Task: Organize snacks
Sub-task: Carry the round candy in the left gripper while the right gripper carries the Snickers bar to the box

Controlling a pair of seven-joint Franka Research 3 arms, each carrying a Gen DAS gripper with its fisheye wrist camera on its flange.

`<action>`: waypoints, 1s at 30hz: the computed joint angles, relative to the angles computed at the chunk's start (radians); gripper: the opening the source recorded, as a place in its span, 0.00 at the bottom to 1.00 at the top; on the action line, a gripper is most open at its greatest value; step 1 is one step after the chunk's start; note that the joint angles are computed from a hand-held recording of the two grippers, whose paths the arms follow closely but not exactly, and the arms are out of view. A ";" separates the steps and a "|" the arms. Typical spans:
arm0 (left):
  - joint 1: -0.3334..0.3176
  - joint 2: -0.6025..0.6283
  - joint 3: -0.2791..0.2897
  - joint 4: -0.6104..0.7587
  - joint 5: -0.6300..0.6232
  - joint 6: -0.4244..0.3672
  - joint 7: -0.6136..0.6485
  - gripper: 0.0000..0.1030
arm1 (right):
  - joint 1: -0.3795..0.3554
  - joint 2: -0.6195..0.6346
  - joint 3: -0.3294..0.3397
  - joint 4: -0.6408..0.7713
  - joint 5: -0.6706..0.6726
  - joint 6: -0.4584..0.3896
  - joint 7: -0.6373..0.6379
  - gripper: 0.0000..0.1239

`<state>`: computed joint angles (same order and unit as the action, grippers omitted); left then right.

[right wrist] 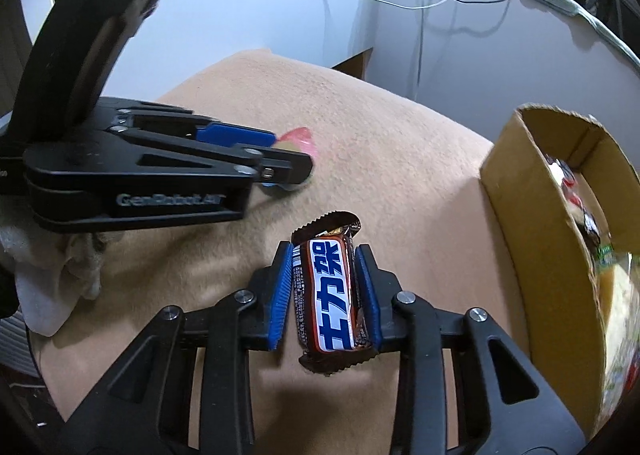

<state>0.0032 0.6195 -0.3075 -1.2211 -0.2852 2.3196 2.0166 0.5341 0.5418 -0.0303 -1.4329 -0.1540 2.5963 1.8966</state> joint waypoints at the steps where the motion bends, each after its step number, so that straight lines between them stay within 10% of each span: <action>1: 0.003 -0.009 -0.001 -0.014 -0.002 0.007 0.002 0.33 | 0.003 -0.014 -0.004 -0.022 0.000 0.010 0.014 0.26; 30: -0.028 -0.351 -0.020 -0.419 -0.249 0.214 0.250 0.33 | -0.047 -0.391 -0.012 -0.466 -0.284 0.242 0.417 0.26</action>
<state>-0.0250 0.2689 -0.3275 -1.6404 -0.5340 2.5336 2.2662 0.4873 0.1504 -0.0422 -1.8989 -0.4385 2.8378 2.3135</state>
